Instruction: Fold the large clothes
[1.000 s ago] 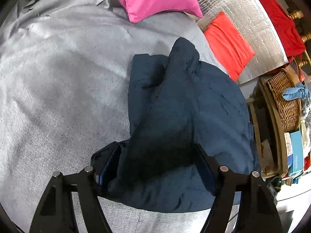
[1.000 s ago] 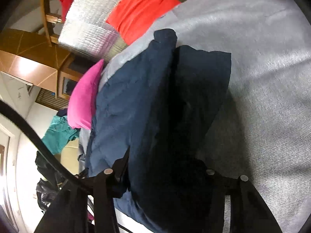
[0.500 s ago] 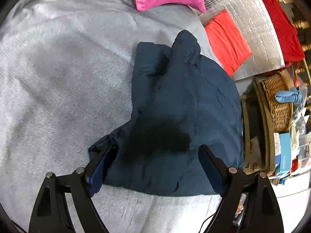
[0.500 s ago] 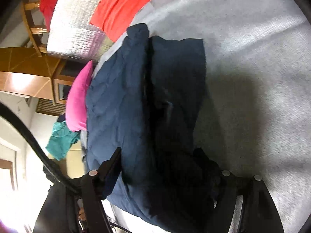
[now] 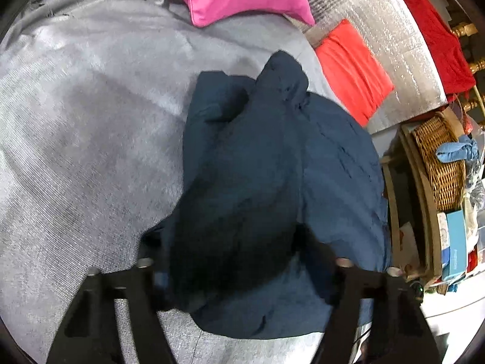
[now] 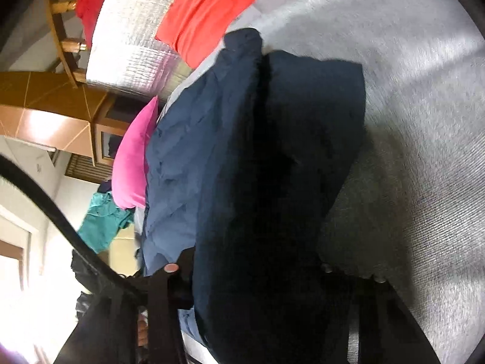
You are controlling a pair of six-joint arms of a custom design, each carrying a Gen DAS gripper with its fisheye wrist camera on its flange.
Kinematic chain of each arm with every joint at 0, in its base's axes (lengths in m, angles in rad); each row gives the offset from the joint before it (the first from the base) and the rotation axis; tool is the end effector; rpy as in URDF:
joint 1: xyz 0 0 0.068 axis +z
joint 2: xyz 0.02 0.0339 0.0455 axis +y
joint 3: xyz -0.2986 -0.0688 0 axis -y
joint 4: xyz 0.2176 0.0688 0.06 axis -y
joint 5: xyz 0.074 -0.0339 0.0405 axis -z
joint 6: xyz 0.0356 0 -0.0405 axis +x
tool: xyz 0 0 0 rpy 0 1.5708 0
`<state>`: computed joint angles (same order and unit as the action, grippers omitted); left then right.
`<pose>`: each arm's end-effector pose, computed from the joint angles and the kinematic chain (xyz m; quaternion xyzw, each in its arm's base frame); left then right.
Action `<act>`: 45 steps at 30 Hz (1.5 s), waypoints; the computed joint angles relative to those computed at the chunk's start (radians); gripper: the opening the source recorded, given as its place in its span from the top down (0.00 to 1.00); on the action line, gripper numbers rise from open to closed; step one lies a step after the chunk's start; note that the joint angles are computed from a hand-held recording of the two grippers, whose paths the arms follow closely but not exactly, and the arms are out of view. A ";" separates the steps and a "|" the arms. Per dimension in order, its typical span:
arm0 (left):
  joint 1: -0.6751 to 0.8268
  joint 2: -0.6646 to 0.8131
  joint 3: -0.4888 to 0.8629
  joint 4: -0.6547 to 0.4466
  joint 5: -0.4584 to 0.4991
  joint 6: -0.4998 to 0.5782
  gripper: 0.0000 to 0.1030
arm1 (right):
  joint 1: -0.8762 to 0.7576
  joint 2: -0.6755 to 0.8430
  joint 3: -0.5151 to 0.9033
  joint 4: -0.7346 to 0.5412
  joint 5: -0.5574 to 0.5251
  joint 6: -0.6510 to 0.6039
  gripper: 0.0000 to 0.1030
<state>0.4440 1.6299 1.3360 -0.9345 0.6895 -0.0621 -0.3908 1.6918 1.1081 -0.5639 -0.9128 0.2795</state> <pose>0.2783 0.1073 0.3104 -0.1764 0.9123 -0.2965 0.2206 0.2974 -0.0920 0.2527 0.2012 0.8592 0.4197 0.2122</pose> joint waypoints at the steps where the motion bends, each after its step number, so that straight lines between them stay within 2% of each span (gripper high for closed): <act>1: 0.002 -0.008 0.003 0.000 -0.005 -0.002 0.47 | 0.010 -0.017 0.001 0.003 0.022 0.007 0.55; 4: -0.002 -0.025 0.004 0.012 -0.003 -0.014 0.58 | -0.005 -0.066 -0.016 0.001 0.037 -0.003 0.58; 7: 0.008 -0.064 -0.016 0.014 0.000 0.005 0.63 | -0.013 -0.120 -0.032 0.000 0.060 -0.015 0.60; 13: 0.058 -0.121 -0.035 -0.056 0.034 0.087 0.65 | -0.053 -0.213 -0.073 -0.053 0.058 -0.071 0.60; 24: 0.335 -0.240 -0.117 -0.350 0.133 0.457 0.68 | -0.205 -0.309 -0.128 -0.278 -0.028 -0.263 0.60; 27: 0.364 -0.250 -0.135 -0.377 0.132 0.506 0.68 | -0.248 -0.333 -0.146 -0.340 -0.043 -0.330 0.60; 30: 0.339 -0.226 -0.158 -0.338 0.090 0.452 0.57 | -0.236 -0.324 -0.181 -0.308 -0.007 -0.300 0.56; 32: 0.311 -0.203 -0.173 -0.303 0.039 0.406 0.37 | -0.204 -0.305 -0.200 -0.259 0.080 -0.251 0.37; 34: 0.312 -0.181 -0.163 -0.315 0.028 0.400 0.37 | -0.231 -0.285 -0.198 -0.276 0.053 -0.256 0.38; 37: 0.359 -0.199 -0.123 -0.346 0.037 0.433 0.37 | -0.300 -0.312 -0.161 -0.353 0.067 -0.307 0.36; 39: 0.409 -0.250 -0.114 -0.332 0.037 0.441 0.37 | -0.372 -0.351 -0.133 -0.407 0.089 -0.338 0.35; 42: 0.496 -0.356 -0.106 -0.315 0.100 0.481 0.35 | -0.471 -0.439 -0.103 -0.433 0.087 -0.385 0.35; 45: 0.472 -0.464 -0.127 -0.269 0.131 0.474 0.28 | -0.521 -0.524 -0.069 -0.499 0.019 -0.487 0.36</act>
